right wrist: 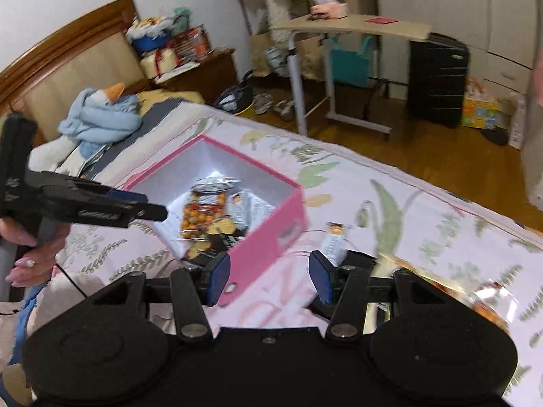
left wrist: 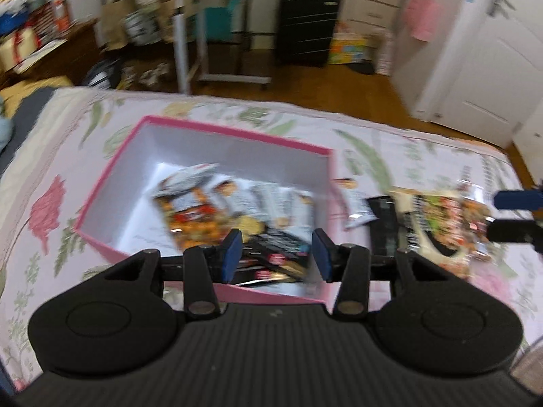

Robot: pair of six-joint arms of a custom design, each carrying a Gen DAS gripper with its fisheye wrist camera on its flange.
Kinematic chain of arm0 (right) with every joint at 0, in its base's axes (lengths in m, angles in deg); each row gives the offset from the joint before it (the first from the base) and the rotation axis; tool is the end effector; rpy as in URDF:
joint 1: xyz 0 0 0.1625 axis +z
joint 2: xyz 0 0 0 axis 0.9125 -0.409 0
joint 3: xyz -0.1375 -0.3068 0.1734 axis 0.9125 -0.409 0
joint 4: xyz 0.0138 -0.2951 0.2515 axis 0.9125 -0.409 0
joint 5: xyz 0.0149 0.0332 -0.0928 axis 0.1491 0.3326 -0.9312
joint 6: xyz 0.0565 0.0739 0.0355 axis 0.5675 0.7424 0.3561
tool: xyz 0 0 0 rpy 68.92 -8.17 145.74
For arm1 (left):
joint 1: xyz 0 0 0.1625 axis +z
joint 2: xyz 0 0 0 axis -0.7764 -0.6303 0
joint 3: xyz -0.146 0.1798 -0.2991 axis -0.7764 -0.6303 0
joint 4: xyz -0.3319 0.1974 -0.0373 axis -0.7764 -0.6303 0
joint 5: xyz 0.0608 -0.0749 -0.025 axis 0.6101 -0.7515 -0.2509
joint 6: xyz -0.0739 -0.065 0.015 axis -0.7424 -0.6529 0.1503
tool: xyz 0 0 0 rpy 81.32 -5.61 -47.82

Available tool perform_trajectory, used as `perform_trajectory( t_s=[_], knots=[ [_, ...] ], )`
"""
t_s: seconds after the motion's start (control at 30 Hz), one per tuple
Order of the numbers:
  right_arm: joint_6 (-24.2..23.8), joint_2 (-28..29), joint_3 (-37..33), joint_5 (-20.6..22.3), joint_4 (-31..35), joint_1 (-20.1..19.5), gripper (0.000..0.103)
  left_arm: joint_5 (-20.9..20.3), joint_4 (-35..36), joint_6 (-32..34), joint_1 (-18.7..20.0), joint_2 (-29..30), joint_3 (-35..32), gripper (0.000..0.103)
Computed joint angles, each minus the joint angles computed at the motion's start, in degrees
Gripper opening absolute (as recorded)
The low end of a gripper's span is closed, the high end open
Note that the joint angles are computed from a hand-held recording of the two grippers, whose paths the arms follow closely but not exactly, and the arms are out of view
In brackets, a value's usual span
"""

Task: Organize snacks
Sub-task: 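Move the left tool to the beige noodle pack and grasp its edge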

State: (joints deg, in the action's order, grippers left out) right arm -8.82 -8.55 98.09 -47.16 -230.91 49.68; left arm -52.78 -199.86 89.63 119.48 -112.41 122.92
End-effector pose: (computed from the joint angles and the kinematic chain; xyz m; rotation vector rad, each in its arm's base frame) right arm 0.3654 -0.5873 0.1013 0.4572 -2.4903 0.8068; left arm -0.0750 -0.6844 0.3480 0.7910 2.4818 -0.5585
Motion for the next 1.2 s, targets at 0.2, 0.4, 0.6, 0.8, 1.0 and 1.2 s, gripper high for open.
perform_trajectory(
  t_s=[0.2, 0.4, 0.6, 0.8, 1.0, 1.2],
  knots=[
    [0.74, -5.47, 10.66, -0.77, -8.22, -2.22, 0.059, -5.36, 1.51, -0.61, -2.79, 0.12, 3.82, 0.044],
    [-3.23, -6.15, 16.38, -0.76, -17.73, -5.95, 0.062, -11.89, 1.73, -4.02, -3.57, 5.37, 3.35, 0.044],
    [-7.45, -5.49, 17.57, 0.83, -19.88, -9.76, 0.081, -14.00, -1.15, -4.15, -3.29, 13.74, 0.17, 0.039],
    [-8.49, -3.36, 16.71, 1.36, -21.65, -14.02, 0.083, -16.41, 0.61, -5.69, -1.00, 21.40, -5.43, 0.037],
    [-5.67, -0.68, 14.61, -0.45, -21.01, -16.46, 0.083, -16.74, 0.53, -8.10, 1.38, 25.49, -9.16, 0.037],
    [-4.42, -0.99, 14.55, 0.81, -17.91, -17.48, 0.085, -17.68, 4.81, -9.74, 2.64, 27.73, -12.83, 0.040]
  ],
)
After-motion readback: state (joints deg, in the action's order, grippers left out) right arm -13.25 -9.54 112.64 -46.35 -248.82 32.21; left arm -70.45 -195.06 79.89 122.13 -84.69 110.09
